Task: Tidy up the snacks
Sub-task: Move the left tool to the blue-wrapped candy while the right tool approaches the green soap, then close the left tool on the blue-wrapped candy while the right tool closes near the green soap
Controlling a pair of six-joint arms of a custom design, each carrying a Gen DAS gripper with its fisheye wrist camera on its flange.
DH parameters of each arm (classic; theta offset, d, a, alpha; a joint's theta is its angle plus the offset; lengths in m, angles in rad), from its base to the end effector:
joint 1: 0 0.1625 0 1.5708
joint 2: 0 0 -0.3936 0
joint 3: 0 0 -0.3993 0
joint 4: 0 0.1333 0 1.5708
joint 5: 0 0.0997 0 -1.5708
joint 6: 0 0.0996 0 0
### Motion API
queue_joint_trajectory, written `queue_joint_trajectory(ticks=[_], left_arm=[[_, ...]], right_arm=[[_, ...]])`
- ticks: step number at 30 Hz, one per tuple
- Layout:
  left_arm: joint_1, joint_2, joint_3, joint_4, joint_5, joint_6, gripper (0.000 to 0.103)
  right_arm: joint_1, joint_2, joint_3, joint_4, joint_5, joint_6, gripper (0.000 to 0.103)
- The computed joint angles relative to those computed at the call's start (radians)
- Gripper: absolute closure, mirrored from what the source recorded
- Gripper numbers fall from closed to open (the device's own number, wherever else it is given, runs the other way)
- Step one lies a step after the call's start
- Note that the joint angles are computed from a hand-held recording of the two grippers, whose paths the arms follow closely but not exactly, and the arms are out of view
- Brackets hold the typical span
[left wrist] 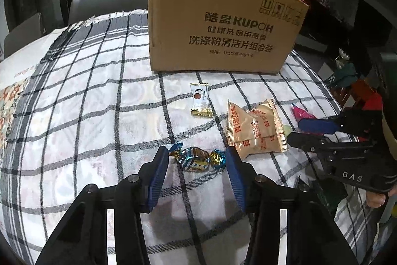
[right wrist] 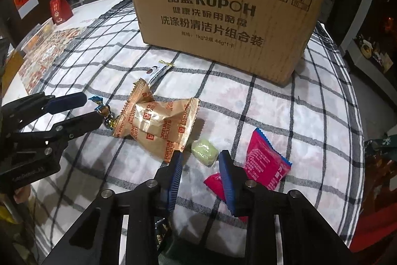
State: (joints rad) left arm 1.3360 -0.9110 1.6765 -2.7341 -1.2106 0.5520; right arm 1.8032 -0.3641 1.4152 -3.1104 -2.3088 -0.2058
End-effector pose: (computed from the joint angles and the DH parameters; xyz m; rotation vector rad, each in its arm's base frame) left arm 0.0109 -0.6783 0.1495 0.9400 2.5224 -0.4581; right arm 0.2231 -0.6549 -0.0622 0.2894 -2.3407 0.5971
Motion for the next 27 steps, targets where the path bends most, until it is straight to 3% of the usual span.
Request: queue_joint_trajectory(ticks=[8, 13, 19, 27], left_arm=[[0.003, 0.023, -0.030, 0.051, -0.003, -0.040, 0.060], [0.008, 0.031, -0.039, 0.052, -0.005, -0.048, 0.069], [0.011, 0.034, -0.040, 0.044, -0.012, -0.043, 0.075], [0.009, 0.028, -0.025, 0.024, -0.009, -0.024, 0.078]], right_arm=[[-0.016, 0.002, -0.008, 0.016, 0.036, 0.020, 0.076], [-0.018, 0.014, -0.021, 0.008, 0.036, 0.018, 0.076], [-0.020, 0.021, -0.031, 0.000, 0.035, 0.029, 0.090], [-0.025, 0.018, -0.013, -0.033, 0.052, 0.041, 0.094]])
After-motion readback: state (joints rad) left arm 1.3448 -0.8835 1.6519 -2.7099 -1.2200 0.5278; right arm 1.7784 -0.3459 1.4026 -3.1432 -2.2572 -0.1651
